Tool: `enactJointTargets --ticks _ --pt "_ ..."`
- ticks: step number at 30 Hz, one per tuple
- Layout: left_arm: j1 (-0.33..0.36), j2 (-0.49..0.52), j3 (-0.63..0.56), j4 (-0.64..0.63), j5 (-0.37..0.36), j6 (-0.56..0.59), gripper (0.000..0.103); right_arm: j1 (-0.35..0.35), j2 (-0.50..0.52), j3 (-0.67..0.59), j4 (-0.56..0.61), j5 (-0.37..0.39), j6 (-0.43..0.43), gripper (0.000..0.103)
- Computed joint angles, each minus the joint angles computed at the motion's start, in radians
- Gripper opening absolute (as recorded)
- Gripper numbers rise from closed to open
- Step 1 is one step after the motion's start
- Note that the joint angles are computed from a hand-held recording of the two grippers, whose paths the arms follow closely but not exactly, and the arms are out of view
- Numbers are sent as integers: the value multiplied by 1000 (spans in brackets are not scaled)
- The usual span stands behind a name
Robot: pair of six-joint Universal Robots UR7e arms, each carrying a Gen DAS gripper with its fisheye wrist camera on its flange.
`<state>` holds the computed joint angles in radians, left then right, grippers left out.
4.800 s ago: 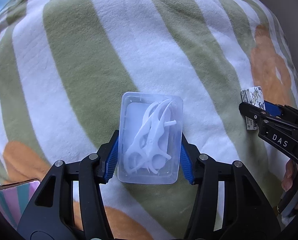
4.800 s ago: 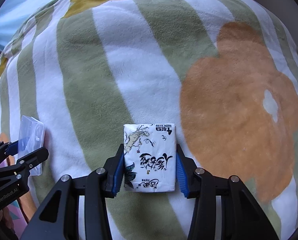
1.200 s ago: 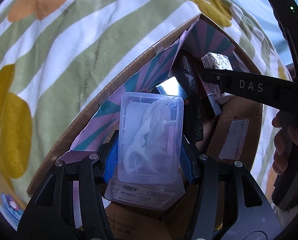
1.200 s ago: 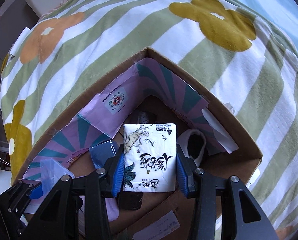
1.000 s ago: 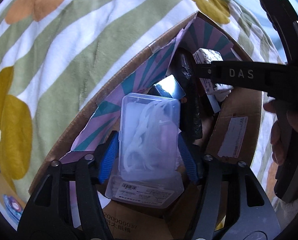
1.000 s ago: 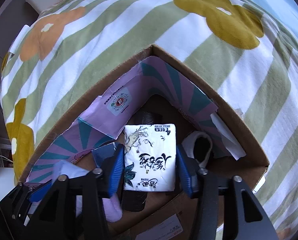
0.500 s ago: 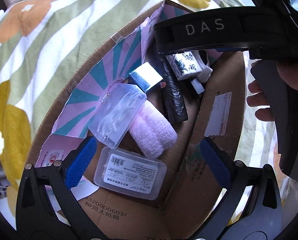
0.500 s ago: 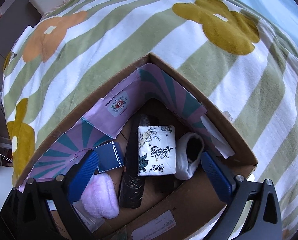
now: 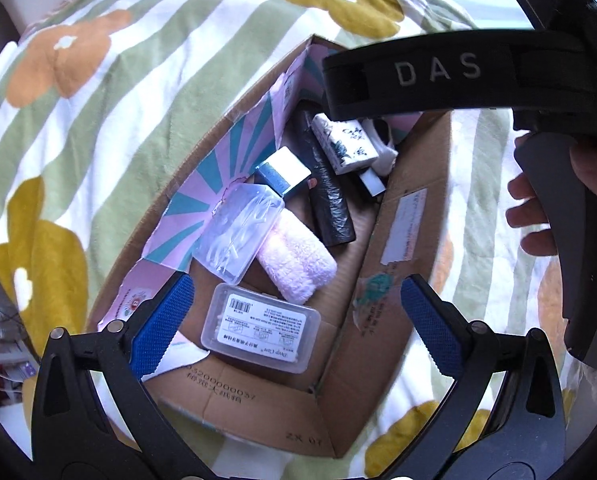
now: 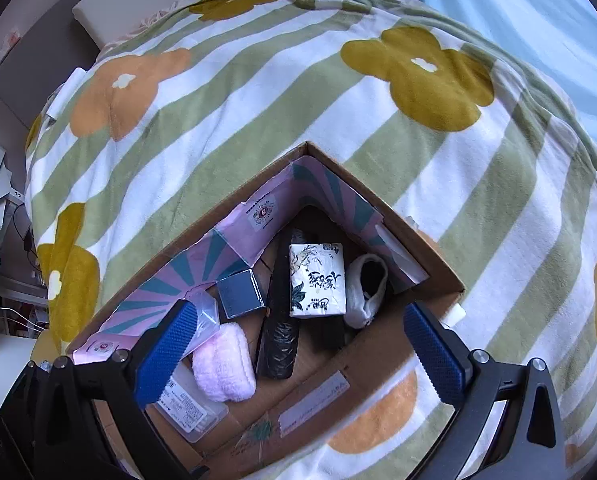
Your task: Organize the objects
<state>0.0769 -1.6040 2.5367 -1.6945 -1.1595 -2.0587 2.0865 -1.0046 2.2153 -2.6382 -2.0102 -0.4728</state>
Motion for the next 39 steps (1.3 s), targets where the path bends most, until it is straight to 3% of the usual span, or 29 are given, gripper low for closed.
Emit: enactJointTargets --ticks 11,21,30,39 --pt "-102 33 -158 139 -23 36 103 57 -327 55 222 4 126 102" --pt "-158 68 -275 185 12 145 103 60 -673 109 395 -79 306 102" --pt "-131 170 -344 68 85 342 103 14 -897 155 457 -208 417 102" --pt "-102 239 -355 -56 110 458 103 -39 -1013 186 482 -270 446 102"
